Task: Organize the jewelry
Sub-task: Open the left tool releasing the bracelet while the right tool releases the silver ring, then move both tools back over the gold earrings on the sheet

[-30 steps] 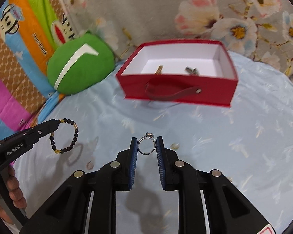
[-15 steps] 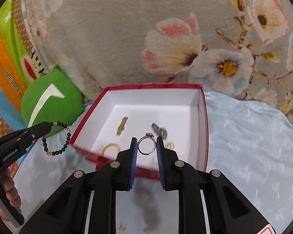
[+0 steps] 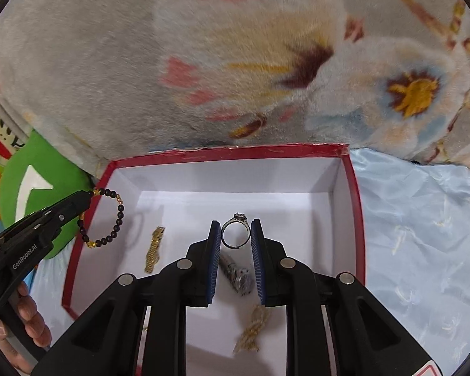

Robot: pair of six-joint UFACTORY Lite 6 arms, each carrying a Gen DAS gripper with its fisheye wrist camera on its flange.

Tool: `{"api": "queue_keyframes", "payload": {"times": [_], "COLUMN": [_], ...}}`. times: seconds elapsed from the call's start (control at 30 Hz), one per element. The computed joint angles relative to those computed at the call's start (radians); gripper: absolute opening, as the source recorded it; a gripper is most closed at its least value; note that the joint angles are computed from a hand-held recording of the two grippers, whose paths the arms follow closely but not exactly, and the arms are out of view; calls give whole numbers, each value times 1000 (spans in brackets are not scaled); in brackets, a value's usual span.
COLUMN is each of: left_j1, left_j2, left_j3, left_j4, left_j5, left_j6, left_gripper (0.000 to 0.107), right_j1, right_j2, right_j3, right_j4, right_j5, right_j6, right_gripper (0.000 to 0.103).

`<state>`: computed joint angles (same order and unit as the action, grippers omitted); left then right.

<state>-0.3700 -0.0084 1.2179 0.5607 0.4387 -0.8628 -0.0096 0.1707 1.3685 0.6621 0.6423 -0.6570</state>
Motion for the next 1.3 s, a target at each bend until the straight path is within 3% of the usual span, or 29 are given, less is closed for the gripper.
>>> {"api": "queue_keyframes", "payload": {"times": [0.3,0.43,0.53,0.6,0.8,0.93,1.1,1.17,1.3], "left_j1": [14,17,19,18,14,-28,-158,-252,-625], "left_j2": [219,243,248,234,129,-53,-426,-592,-890], "left_j3": [175,184,181,161,70,-63,-281,-358,-477], "left_j4": [29,127,168,214,236,261,245,226,253], "left_j5": [0,-14,-14,-16,-11,44,208,337,748], "left_j6": [11,-101,-152,-203,-241,-264,-277,-283,-427], "left_gripper": [8,8,28,38,38,46,58,60,61], "right_j1": [31,44,62,62,43,-8,-194,-326,-742], "right_j2": [191,198,211,198,94,-101,-428,-569,-848], "right_j3": [146,139,143,124,36,-120,-329,-408,-557], "right_j4": [-60,-80,-83,-67,-26,32,125,155,176], "right_j5": [-6,-34,-45,-58,-71,-54,114,238,589], "right_j6": [92,105,122,113,54,-54,-225,-306,-533], "right_gripper": [18,19,21,23,26,28,31,34,38]}}
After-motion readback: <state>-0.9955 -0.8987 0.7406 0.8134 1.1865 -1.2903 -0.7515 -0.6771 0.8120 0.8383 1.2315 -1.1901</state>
